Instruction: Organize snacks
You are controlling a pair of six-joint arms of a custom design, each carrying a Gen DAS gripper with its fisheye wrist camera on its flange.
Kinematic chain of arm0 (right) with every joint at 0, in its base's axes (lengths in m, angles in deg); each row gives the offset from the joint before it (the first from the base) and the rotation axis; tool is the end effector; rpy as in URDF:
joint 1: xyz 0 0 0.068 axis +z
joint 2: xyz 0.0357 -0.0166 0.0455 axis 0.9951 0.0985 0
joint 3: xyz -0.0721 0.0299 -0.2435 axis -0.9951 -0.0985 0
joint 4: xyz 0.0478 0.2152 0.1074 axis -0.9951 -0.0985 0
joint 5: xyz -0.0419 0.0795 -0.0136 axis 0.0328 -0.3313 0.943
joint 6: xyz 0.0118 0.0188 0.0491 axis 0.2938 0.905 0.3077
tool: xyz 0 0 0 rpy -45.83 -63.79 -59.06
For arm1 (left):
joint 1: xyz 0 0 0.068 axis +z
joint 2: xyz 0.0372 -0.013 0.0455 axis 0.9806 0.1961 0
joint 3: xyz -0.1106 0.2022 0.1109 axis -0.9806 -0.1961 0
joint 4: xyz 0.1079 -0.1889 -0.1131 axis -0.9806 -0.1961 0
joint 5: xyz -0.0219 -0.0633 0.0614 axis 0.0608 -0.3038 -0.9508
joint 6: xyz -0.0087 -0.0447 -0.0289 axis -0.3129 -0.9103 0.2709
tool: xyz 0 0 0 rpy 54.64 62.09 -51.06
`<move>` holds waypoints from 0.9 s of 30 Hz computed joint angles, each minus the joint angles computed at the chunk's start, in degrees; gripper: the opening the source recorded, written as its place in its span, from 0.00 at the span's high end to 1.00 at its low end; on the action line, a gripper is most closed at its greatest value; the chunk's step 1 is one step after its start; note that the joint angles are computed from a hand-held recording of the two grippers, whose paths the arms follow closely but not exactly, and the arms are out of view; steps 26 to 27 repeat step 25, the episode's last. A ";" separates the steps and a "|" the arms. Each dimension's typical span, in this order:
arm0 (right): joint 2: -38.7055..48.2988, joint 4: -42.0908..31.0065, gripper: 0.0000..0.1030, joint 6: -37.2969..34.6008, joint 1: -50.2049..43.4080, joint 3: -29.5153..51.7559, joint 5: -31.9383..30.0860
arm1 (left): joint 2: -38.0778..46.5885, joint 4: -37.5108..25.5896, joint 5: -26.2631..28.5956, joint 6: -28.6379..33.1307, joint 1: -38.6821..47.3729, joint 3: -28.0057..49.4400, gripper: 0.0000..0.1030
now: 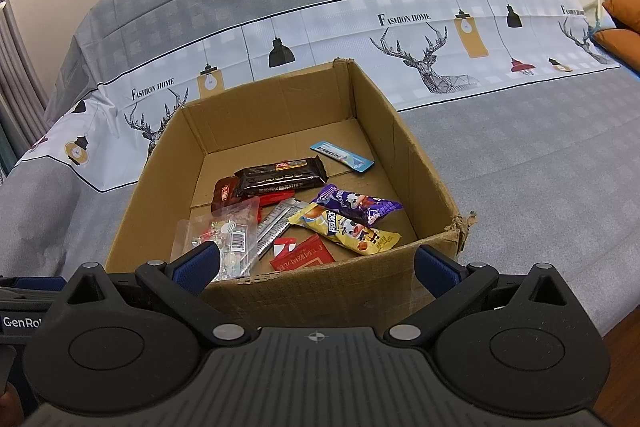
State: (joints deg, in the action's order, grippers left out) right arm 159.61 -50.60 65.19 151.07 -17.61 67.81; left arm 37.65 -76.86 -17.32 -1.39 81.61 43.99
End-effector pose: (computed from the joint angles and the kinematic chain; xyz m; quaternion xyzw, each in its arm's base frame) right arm 0.1112 0.1944 0.1662 0.1565 0.8941 0.0550 0.4160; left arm 0.1976 0.0028 0.1597 0.1154 0.9354 -0.0514 0.3303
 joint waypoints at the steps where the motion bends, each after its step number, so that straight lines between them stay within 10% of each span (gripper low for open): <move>1: 0.00 0.00 0.00 0.00 0.00 0.00 0.00 | -0.04 0.03 0.01 0.07 0.03 -0.02 0.00; 27: 2.08 -1.32 0.00 0.72 -0.69 1.67 -0.96 | 2.30 2.46 1.59 1.10 0.74 0.17 0.00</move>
